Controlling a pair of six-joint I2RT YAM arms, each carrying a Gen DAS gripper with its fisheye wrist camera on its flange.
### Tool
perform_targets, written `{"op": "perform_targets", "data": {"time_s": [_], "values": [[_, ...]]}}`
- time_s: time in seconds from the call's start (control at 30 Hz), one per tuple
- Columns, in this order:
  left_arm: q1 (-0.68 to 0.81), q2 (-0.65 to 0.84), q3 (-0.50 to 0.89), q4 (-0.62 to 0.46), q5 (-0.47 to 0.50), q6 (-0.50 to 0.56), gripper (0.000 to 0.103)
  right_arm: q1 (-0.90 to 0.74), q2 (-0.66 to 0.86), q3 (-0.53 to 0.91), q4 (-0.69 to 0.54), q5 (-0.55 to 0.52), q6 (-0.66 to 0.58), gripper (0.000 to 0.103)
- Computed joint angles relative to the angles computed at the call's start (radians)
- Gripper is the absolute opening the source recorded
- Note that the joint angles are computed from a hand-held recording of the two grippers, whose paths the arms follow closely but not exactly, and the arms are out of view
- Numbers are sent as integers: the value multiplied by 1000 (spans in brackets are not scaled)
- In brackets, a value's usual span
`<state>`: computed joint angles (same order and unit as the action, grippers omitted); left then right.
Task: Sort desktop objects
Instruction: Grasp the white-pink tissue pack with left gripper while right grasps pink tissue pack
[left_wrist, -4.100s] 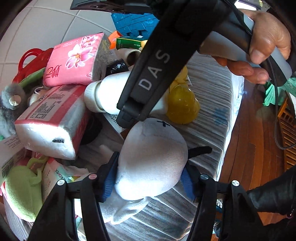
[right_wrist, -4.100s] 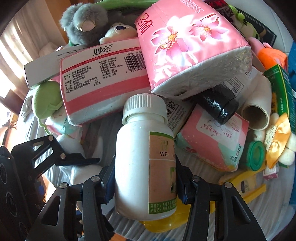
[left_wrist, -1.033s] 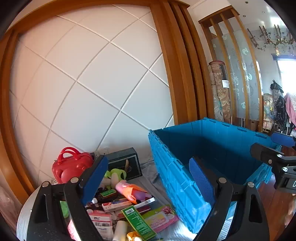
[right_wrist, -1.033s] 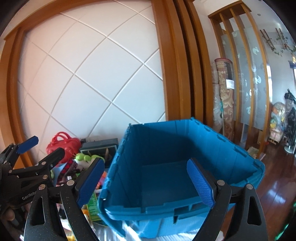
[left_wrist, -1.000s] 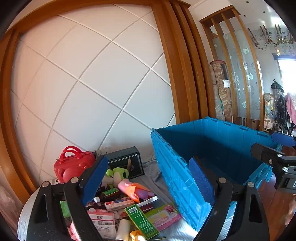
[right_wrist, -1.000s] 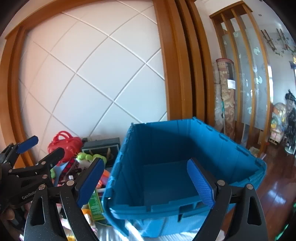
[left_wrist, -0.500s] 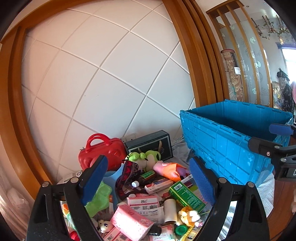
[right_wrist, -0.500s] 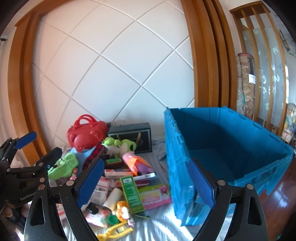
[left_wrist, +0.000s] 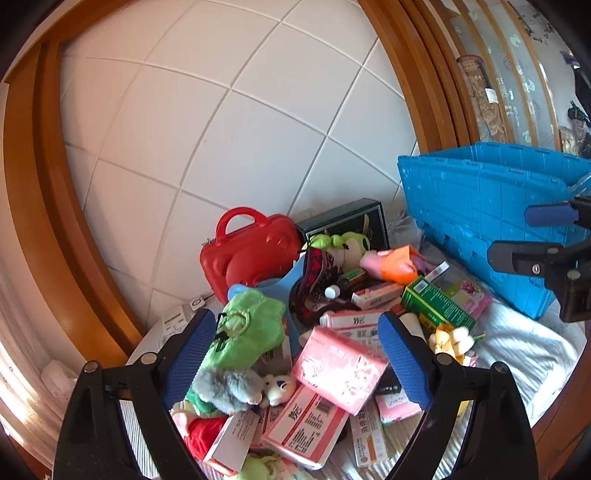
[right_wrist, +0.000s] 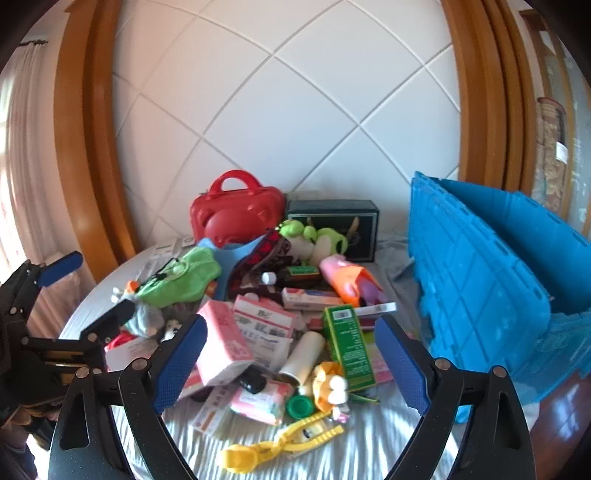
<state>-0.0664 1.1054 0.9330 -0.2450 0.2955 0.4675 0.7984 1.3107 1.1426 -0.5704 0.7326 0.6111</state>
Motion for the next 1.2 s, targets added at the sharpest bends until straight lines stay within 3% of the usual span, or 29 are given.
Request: {"op": "perform_targets", "data": {"time_s": [0.2,0.37,0.43,0.5,0.9,1.2], "values": [[93,9,-140,18,48,121,90,-27,121,10,112,-152,-123,93],[148,76,-185,40,71,144,90,-64,248,53,157,-269,-182,94],[155,110,-193,64,74,171,90,-81,296,68,172,-313,-193,101],[153,154,-192,90,72,201,90,-97,352,96,179,-357,-213,101],[134,431,-110,186,69,333,90,-190,716,419,54,-524,-346,102],[105,578,-44,215,46,314,90,-265,897,612,-66,-660,-387,102]]}}
